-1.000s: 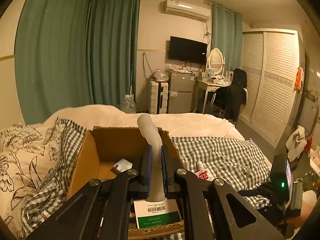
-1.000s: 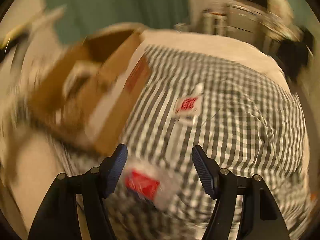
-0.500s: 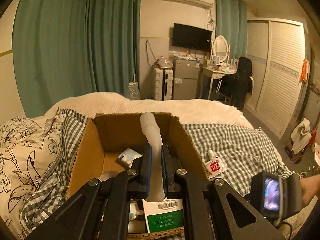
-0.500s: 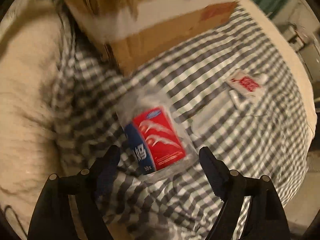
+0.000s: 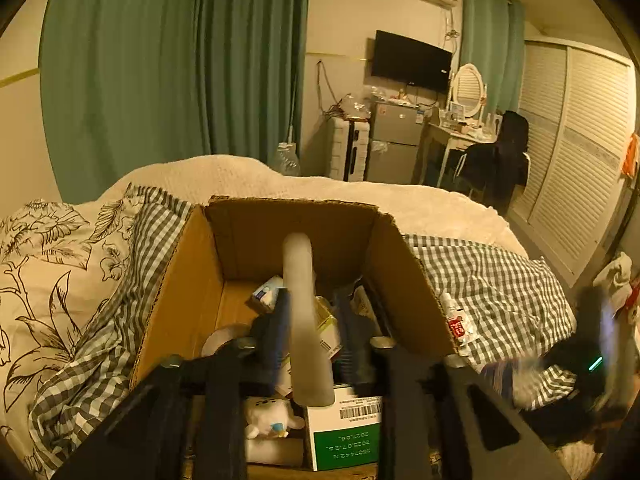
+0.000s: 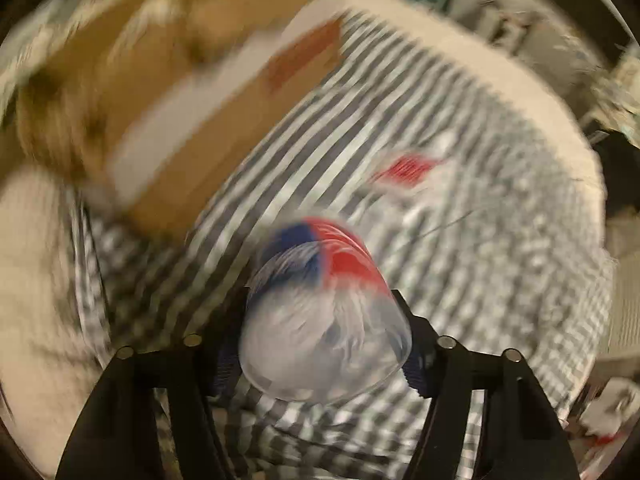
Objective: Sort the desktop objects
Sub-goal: 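Lower the white tube into the box with the left gripper while the right drops the container in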
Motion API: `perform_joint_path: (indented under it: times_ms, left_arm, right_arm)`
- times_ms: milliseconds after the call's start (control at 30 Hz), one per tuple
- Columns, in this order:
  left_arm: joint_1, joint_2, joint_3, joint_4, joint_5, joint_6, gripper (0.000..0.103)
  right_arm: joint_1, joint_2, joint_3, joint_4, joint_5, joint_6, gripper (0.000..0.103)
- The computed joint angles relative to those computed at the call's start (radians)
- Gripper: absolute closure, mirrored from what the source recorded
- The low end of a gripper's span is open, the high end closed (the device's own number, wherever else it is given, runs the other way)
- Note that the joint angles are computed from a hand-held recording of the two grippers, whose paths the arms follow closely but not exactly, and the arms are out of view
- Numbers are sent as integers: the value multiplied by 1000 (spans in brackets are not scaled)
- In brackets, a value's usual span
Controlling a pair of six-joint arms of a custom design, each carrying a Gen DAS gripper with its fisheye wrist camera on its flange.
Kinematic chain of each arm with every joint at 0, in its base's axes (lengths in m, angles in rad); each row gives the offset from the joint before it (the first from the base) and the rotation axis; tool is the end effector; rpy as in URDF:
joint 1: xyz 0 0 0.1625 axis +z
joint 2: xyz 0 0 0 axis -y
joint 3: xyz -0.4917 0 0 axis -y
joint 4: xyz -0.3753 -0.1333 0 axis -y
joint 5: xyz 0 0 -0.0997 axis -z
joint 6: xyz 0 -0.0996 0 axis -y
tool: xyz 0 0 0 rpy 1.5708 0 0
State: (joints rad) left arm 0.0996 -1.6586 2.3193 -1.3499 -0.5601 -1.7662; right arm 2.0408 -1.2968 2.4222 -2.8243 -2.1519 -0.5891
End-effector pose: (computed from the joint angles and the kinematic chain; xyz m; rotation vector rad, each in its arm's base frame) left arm -0.2528 -0.2440 0.3114 0.2277 2.1043 -1.1780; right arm 0.2532 -0.3248 0.2273 1.2469 -2.2271 0.1180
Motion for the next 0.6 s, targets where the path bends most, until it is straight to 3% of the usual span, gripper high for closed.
perform_joint_path:
  times_ms: [67,233,300,433,600]
  left_arm:
    - [-8,-7,-3,29,6,-40,37]
    - [-41,-7,-32,149,19,-159,18]
    - [-62,-9,-46,219,28,-227,16]
    - [-105,-17,-77,346,31,-345,12]
    - [-153,-13,-115,506,23,-499,9]
  right_arm:
    - [32,-14,-18,-24,17,35,41]
    - [116,-18,-60,-67,81,100,41]
    - [138,7,-73,-123,116,117,41]
    - [164,59,-118,-143,261,194,41]
    - [192,119,-126,-207,334,185,39]
